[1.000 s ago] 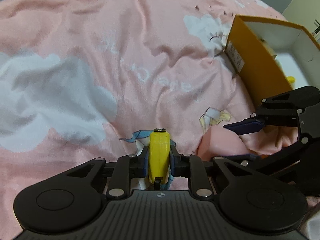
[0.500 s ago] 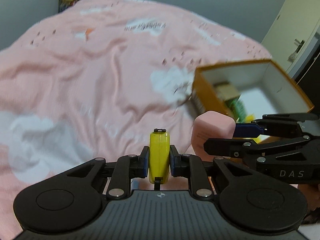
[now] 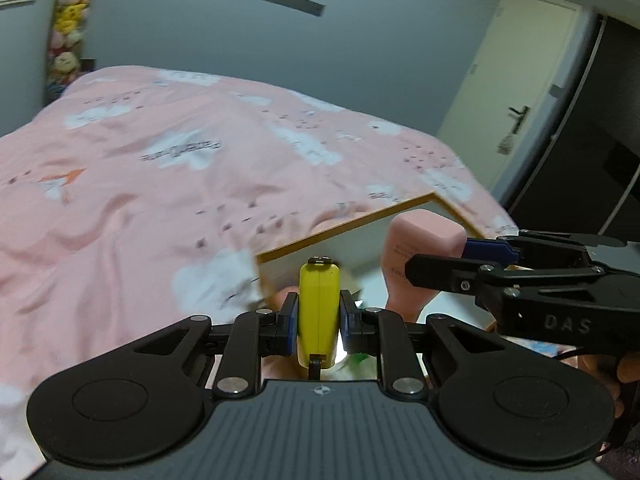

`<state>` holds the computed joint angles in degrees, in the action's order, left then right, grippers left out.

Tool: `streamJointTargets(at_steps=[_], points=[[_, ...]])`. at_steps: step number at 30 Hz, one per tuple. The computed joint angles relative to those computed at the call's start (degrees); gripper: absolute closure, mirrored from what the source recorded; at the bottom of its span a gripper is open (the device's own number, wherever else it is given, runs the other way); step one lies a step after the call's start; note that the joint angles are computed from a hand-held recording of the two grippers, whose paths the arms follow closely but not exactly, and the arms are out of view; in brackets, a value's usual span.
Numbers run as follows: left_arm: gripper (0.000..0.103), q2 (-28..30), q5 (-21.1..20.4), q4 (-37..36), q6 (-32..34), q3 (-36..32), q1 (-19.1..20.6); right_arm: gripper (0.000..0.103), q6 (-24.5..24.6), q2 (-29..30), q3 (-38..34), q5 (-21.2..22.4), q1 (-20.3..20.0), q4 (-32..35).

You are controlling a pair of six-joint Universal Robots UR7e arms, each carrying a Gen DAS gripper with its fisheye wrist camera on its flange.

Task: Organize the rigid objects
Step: 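Carry both items into the orange box and open both tools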

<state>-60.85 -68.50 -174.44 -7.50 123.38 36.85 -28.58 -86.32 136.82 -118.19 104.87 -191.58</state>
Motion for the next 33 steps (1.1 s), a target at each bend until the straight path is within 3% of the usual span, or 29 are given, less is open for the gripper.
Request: streamJointTargets(at_steps=[7,11,22,33], points=[[0.081,8.9,-11.1,1.1,1.5,-8.2,3.6,0.061,1.1,-2.4,-3.7,-6.4,-3.6,6.7],[0.081,12.5,-14.0,3.2,2.2,-12.5,5.3,0.061,2.0,-1.6,-5.8,-8.8,-7.7,9.9],[0.081,24.6,-17.9,11.9,-2.5,-26.4,8.5,0.061,-2.1,2.8,-12.2,-11.2,-15.1,16.1],[0.081,32.9,-17.9,16.6,-8.7,-35.3,10.2,0.062,-5.0,7.3,-18.5,-14.6,-17.9,21.0]])
